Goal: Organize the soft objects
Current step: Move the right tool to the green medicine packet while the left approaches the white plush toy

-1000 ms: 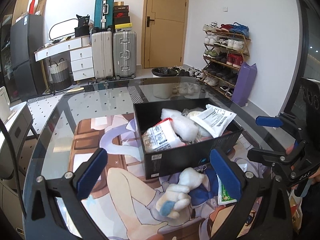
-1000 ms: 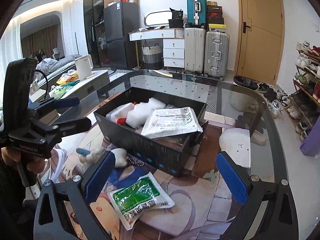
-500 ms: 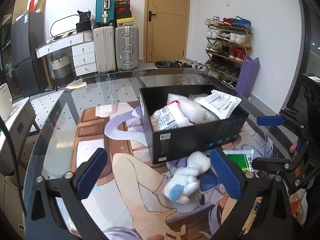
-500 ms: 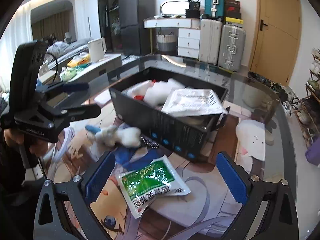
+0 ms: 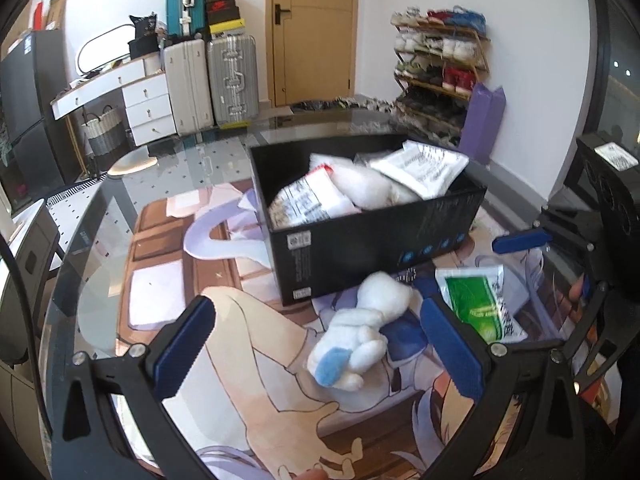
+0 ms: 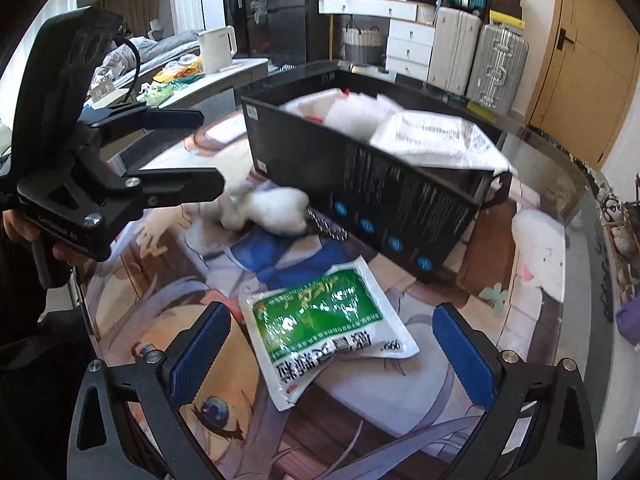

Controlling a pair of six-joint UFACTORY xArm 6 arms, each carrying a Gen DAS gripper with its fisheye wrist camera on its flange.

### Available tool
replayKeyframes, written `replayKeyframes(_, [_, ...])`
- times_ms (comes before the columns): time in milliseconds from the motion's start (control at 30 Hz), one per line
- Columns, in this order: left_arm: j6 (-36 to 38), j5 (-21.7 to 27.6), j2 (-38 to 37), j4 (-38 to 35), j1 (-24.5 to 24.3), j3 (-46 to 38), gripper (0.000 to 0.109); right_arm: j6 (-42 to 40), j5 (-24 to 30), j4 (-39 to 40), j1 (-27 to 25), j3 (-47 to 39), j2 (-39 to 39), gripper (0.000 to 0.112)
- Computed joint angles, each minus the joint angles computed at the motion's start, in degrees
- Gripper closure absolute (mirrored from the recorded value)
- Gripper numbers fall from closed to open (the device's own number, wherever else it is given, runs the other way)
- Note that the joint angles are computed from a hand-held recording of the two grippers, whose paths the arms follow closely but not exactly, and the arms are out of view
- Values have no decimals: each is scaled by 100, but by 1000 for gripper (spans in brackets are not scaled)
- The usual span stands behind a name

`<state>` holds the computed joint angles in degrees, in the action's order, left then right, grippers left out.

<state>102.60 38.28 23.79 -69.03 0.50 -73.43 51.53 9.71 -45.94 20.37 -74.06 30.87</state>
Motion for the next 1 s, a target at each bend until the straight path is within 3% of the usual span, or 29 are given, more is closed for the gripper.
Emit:
replayKeyframes(467, [-265,-92,160,524,-93,-11,6,-915,85,1072,50,117,56,10])
replayKeyframes(900, [-545,136,251,849,-43,-126,6,-340,124,589,37,-132,213,10])
replayKeyframes(1000, [-644,180,296,912,-27,-195,6,-310,95,537,43,-128,204,16])
